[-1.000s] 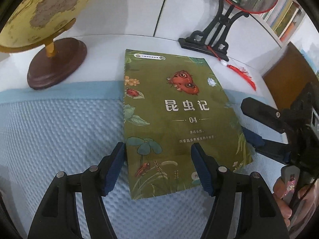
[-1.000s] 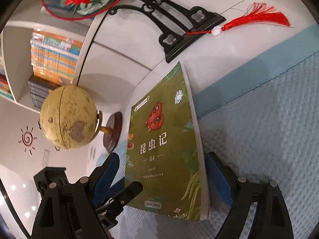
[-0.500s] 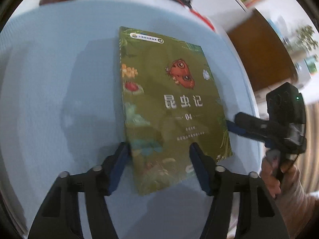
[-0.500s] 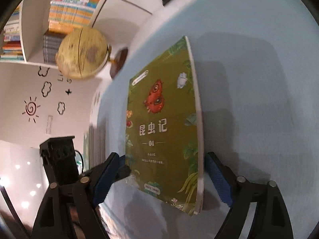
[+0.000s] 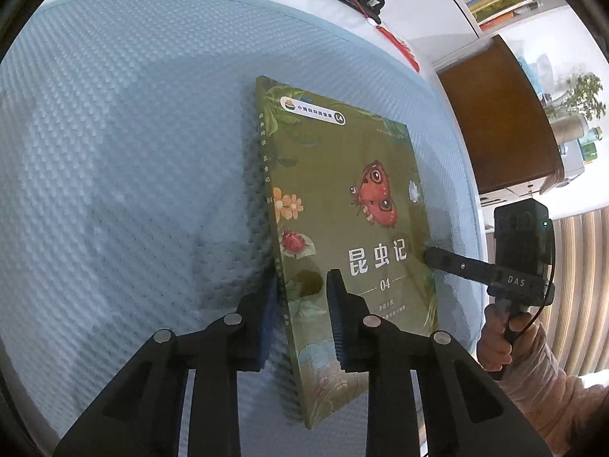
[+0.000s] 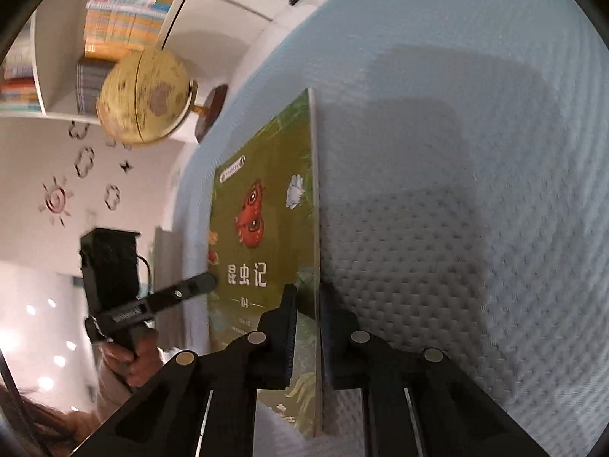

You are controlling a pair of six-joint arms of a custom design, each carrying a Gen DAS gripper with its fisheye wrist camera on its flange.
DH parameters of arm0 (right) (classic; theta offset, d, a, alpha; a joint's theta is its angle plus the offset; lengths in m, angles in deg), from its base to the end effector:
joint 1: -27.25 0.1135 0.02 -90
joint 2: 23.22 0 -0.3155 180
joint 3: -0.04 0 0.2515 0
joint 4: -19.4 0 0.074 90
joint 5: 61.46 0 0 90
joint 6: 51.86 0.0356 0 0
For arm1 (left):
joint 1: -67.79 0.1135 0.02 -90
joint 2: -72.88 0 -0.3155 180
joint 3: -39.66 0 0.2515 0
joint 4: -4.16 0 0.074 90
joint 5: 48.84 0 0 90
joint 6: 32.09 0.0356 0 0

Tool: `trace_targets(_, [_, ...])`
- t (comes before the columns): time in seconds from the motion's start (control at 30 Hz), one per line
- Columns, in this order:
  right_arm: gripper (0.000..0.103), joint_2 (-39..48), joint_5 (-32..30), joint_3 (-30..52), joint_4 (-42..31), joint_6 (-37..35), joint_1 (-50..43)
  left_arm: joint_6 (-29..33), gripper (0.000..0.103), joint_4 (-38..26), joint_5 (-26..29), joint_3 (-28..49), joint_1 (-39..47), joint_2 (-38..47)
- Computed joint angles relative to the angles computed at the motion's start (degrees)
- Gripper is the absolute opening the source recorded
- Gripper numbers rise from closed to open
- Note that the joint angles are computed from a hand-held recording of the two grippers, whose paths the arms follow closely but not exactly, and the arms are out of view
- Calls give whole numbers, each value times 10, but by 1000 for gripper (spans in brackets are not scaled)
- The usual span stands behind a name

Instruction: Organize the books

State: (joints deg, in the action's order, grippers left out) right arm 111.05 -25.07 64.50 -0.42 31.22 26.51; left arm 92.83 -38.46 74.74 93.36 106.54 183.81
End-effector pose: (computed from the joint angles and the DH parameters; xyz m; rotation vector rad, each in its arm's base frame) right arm 0.3280 0.0244 0.0083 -0.1525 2.7423 1.3840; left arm 0.2082 0.1418 0.0946 -0.1668 2.8046 -0.8233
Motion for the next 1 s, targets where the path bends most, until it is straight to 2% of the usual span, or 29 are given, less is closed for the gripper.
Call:
trace_targets(0.07, [9, -6, 10, 2, -3, -15, 8, -16, 21, 5, -4, 1, -14, -6])
trace_targets(0.17, [9, 16, -19, 25, -17, -11, 4, -38, 21, 12, -5, 7, -33, -4])
trace_targets(0.4, [10, 40, -45, 65, -83, -51, -1, -39, 22, 7, -7, 10, -20, 0])
trace_targets(0.6, [12, 38, -49, 63, -49, -23, 11, -47, 24, 32, -35, -15, -33, -31])
trace_targets(0.8, [13, -10, 14, 25, 5, -6, 34, -79, 24, 45, -35, -26, -38, -42])
trace_targets(0.9, [14, -32, 46, 12, 19, -6, 46, -91, 26, 63, -70, -42, -62, -70])
trace_targets(1.0, [14, -36, 42, 19, -3, -3, 45, -116, 27, 79, -95, -54, -83, -90])
